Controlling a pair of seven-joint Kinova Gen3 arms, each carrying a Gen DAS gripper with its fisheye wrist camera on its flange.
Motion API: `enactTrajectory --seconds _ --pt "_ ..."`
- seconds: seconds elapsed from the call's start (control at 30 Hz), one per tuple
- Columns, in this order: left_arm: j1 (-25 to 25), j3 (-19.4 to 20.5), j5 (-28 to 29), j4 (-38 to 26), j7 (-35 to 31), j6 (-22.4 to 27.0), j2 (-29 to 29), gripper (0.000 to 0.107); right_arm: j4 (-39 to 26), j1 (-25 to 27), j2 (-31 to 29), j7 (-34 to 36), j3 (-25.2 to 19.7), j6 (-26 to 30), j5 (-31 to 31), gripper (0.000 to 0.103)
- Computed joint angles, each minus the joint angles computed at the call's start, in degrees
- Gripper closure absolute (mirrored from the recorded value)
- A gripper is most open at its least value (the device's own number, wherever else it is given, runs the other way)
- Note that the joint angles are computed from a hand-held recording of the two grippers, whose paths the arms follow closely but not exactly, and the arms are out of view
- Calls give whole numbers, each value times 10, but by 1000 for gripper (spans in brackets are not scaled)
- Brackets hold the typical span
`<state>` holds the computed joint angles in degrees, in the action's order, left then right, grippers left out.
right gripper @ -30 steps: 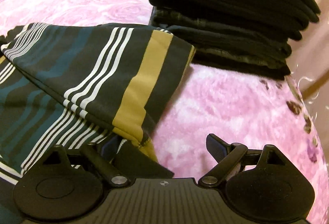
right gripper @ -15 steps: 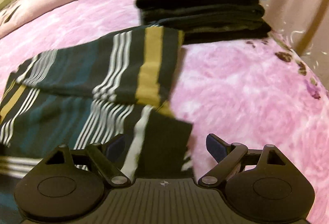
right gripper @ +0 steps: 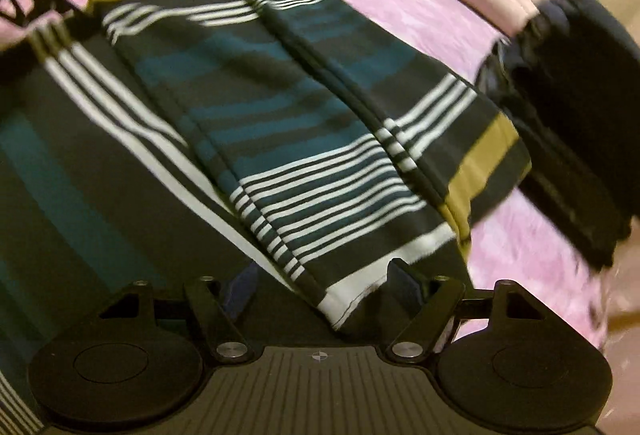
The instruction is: Fold clothes
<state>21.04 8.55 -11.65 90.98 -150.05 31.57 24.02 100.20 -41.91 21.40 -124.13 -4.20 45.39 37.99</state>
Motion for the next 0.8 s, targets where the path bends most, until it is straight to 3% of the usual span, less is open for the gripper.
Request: enactTrajectory --seconds 0.1,0.17,0.2,0.23,0.27,0.3,0.43,0.67,0.7,0.73,0.8 --pt "18 -24 -23 16 5 -15 5 72 10 -20 11 -16 12 7 47 42" --pt "49 -59 -56 21 49 -39 19 72 13 -17 15 -10 11 5 59 42" --pt "52 -61 -66 16 67 -40 25 76 12 -13 15 3 9 2 56 47" --pt "53 -62 -73 10 82 -41 31 82 11 -1 14 15 -3 3 54 75" --pt "57 -66 -78 4 95 -42 37 96 6 2 16 31 -8 14 49 94" --pt "57 -66 -77 -4 106 -34 38 101 6 -5 11 37 -2 21 38 97" --pt "20 -37 -53 -5 100 -20 15 102 11 -9 -16 28 -12 40 14 97" --pt "53 -58 -91 4 151 1 23 101 4 -16 2 19 -11 45 5 96" --pt "54 -58 -95 3 154 2 23 100 6 -21 0 10 -8 52 11 85" --pt "54 -57 -99 4 156 2 22 98 7 -26 -1 0 -6 58 18 64" --pt "55 -58 -104 3 164 9 19 93 14 -27 -10 -31 -3 73 15 58"
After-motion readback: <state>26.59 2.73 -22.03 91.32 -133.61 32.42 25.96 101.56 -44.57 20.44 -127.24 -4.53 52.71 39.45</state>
